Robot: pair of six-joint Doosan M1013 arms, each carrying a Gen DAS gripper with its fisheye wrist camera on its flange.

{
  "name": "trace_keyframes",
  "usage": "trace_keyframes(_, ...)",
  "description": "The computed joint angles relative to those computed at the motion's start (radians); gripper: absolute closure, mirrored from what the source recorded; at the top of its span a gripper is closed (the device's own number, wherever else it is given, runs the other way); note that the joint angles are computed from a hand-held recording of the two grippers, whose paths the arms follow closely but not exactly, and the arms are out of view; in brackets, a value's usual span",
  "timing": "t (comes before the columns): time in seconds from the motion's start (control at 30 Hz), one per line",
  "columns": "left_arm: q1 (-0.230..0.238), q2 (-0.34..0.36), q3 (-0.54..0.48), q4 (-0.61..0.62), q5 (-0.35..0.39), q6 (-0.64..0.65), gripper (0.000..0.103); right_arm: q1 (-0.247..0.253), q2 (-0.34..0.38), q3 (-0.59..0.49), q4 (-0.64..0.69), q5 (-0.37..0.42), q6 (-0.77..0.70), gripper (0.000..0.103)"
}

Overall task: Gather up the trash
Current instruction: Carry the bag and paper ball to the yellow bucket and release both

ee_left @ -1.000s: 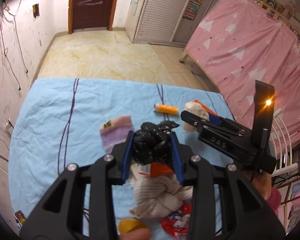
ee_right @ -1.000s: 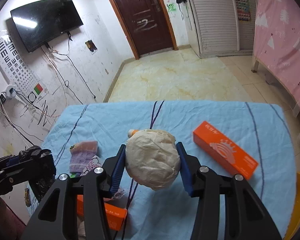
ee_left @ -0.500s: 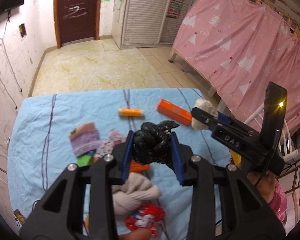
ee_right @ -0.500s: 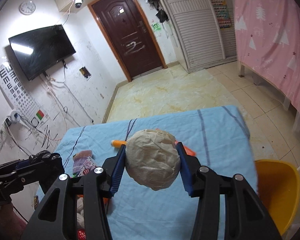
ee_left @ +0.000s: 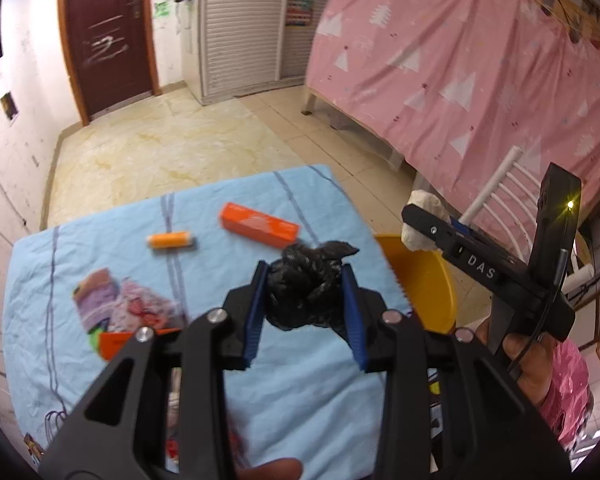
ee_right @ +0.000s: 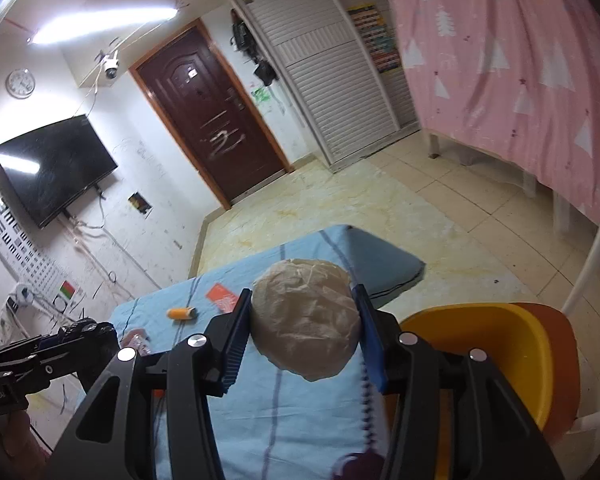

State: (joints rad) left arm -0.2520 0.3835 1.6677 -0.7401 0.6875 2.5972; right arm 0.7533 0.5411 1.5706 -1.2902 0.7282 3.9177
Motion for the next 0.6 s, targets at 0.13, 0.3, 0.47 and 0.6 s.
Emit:
trace_keyframes(0.13, -0.038, -0.003, 0.007, 0.024, -0.004, -0.007, 0.069, 0.002, -0.023, 0.056, -0.007, 0.038, 0.072, 0.06)
trace_keyframes(0.3, -0.092, 0.001, 0.008, 0.063, 0.0, -0.042, 0.069, -0.005, -0.038, 0.112, 0.001, 0.048, 0.131, 0.06)
trace_keyframes(0.47, -0.136, 0.009, 0.008, 0.099, -0.009, -0.08, 0.069, -0.015, -0.044, 0.149, 0.009, 0.045, 0.169, 0.06)
trace_keyframes(0.6, -0.175, 0.021, -0.005, 0.153, -0.028, -0.143, 0.069, -0.03, -0.049, 0.179, 0.002, 0.005, 0.225, 0.058)
